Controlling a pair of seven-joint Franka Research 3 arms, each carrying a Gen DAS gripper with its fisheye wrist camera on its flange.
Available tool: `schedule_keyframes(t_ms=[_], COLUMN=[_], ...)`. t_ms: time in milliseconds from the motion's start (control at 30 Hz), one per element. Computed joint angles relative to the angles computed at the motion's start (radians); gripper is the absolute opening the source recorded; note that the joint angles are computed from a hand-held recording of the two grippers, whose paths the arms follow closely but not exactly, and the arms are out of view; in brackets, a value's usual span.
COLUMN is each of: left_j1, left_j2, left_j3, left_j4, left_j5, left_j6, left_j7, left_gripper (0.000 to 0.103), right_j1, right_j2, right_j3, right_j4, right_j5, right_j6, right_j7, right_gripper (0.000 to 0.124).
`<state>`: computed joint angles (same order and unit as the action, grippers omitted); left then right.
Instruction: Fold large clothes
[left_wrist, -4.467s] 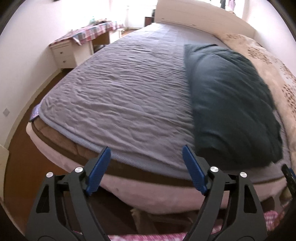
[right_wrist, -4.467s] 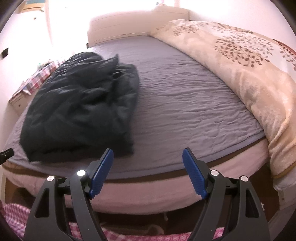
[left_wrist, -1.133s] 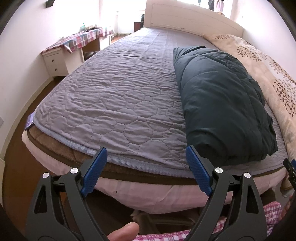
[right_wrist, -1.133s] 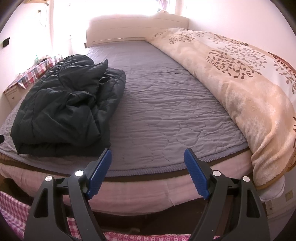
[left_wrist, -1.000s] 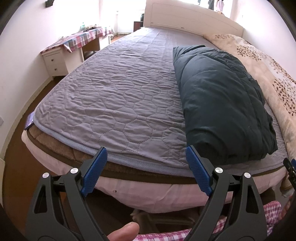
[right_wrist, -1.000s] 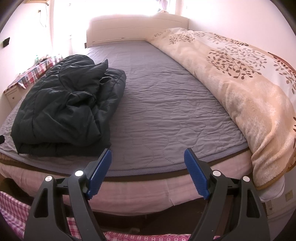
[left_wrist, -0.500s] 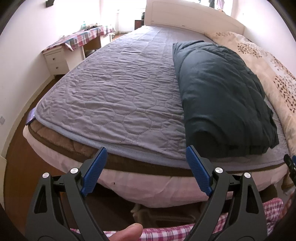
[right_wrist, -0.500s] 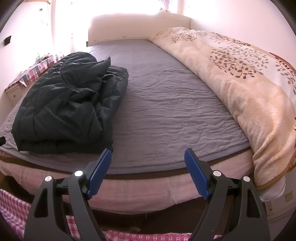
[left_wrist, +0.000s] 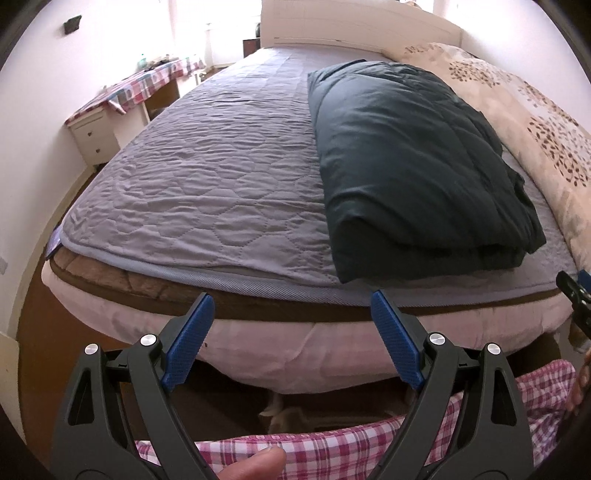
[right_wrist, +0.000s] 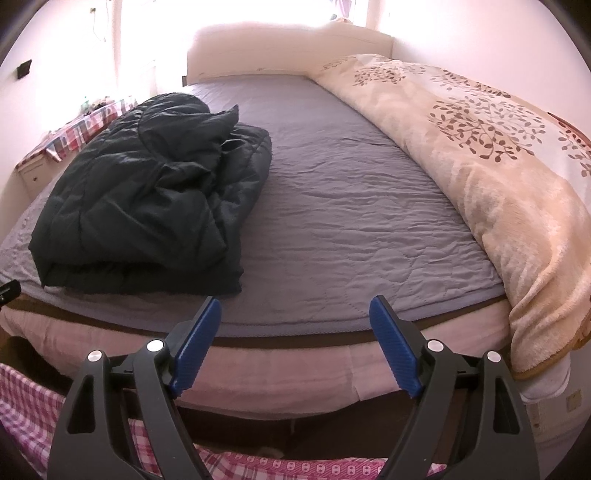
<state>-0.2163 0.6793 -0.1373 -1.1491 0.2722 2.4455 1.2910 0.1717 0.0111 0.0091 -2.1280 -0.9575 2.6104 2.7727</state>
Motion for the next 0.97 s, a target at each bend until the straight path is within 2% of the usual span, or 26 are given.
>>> schedule_keyframes(t_ms=[433,667,800,967], left_j1=[-0.008,-0.008,-0.012,-0.014], left_j2=[-0.033,-0.054,-0.045,-0.047], left_j3=[-0.005,-0.010,-0.009,-0.007], left_j4=[-0.052,-0.088,-0.071,-0.073], left_j5=[0.018,0.021,0.020,0.022], left_j6=[0.029,0.076,0.044,0.047], left_j7=[0.015,0.031,0.033,0.035], left_gripper=[0.086,0.086,0.086,0.086], right_j1=[0.012,0.015,0.017,0.018], right_j2=[0.002,0.004,0.005,0.005], right_j3=[0.004,0.005,0.005,0.005], right_j4=[0.003,0.003,0.004,0.004], right_j5=[0.000,0.009,0.009,0.007], right_j6=[-0.006,-0.008,-0.009,-0.010], right_j7=[-0.019,-0.030,-0.031,-0.028], right_gripper=[0.081,0.081,0.081,0.081])
